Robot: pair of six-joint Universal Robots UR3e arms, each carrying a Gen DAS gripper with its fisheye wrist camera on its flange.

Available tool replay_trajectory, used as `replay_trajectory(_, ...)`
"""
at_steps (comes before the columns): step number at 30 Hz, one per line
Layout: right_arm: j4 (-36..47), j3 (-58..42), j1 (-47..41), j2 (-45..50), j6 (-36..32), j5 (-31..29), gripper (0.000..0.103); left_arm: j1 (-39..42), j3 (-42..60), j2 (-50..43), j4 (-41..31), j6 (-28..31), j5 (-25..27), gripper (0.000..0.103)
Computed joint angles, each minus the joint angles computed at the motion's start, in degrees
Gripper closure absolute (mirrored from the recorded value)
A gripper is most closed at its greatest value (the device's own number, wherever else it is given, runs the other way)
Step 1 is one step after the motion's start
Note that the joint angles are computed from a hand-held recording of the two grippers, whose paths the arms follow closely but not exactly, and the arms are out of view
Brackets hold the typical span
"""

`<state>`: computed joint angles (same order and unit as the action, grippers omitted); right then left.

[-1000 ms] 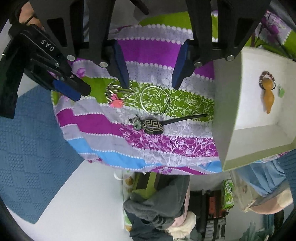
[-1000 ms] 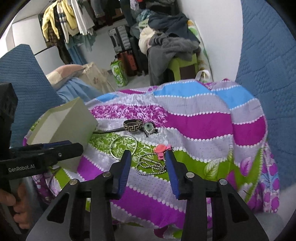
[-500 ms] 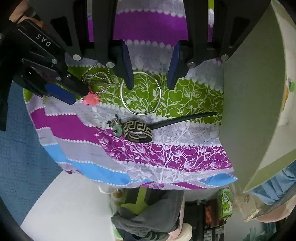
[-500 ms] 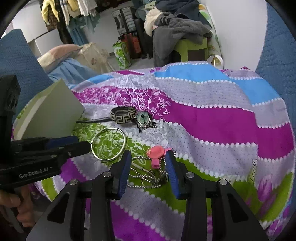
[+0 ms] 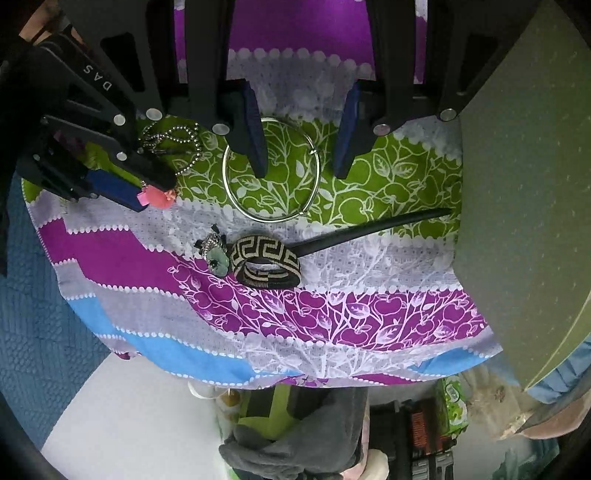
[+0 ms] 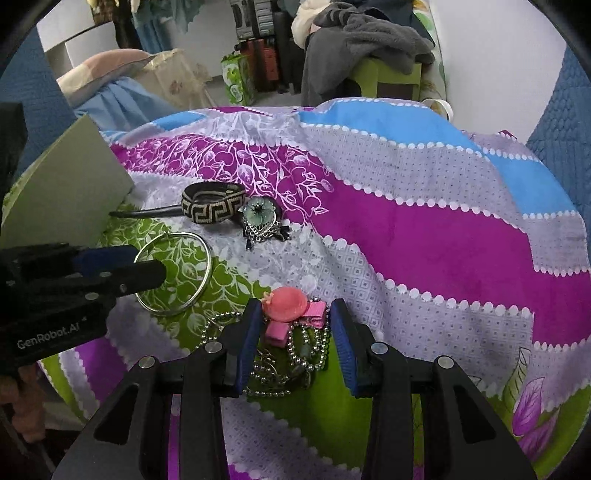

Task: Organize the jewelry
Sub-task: 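Grasp the silver hoop with the left tool while the right tool grasps the pink hat clip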

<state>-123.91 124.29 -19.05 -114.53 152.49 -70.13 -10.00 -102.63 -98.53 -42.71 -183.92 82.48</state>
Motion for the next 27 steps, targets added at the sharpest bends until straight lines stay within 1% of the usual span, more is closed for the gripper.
replay_trajectory(4,0.0,0.0,-0.5,0.1,0.3,0.5,0.072,-0.4,0.2,-0.4,0.5,0.3,0.8,0.068)
replay_trajectory(6,0.5,-0.2,-1.1,0.0,0.4,1.1,0.072,-0.6,0.5,-0.8,0.6,0.4,1.4,0.071)
replay_trajectory(9,1.2,-0.4,-1.9,-0.2,0.7,1.8,0.072,-0.5,0.8,-1.2,0.9,0.7,1.7,0.073)
replay_trajectory(12,1.7,-0.5,-2.6,-0.6,0.9,2.3,0.072,-1.2,1.4,-2.1,1.9,1.8,3.2,0.074)
replay_trajectory(14,1.7,-0.5,-2.6,-0.6,1.2,2.4,0.072,-1.9,1.8,-2.8,2.5,2.4,4.3,0.077)
replay_trajectory(16,1.7,-0.8,-2.6,-0.3,1.4,2.5,0.072,-2.9,2.4,-3.7,3.4,3.2,6.2,0.084)
replay_trajectory(18,1.7,-0.9,-2.7,-0.4,1.7,2.7,0.072,-3.4,3.0,-4.3,3.4,4.0,6.4,0.091)
replay_trajectory(20,2.1,-1.1,-3.0,-0.4,1.9,3.1,0.072,-4.3,3.5,-4.8,3.6,4.4,7.8,0.095)
replay_trajectory(21,2.2,-1.3,-2.9,-0.3,2.1,3.1,0.072,-4.6,3.6,-4.8,3.7,4.5,8.3,0.098)
replay_trajectory(27,3.2,-2.1,-3.1,-1.0,2.3,4.1,0.072,-3.2,1.9,-2.1,2.3,3.8,6.1,0.101)
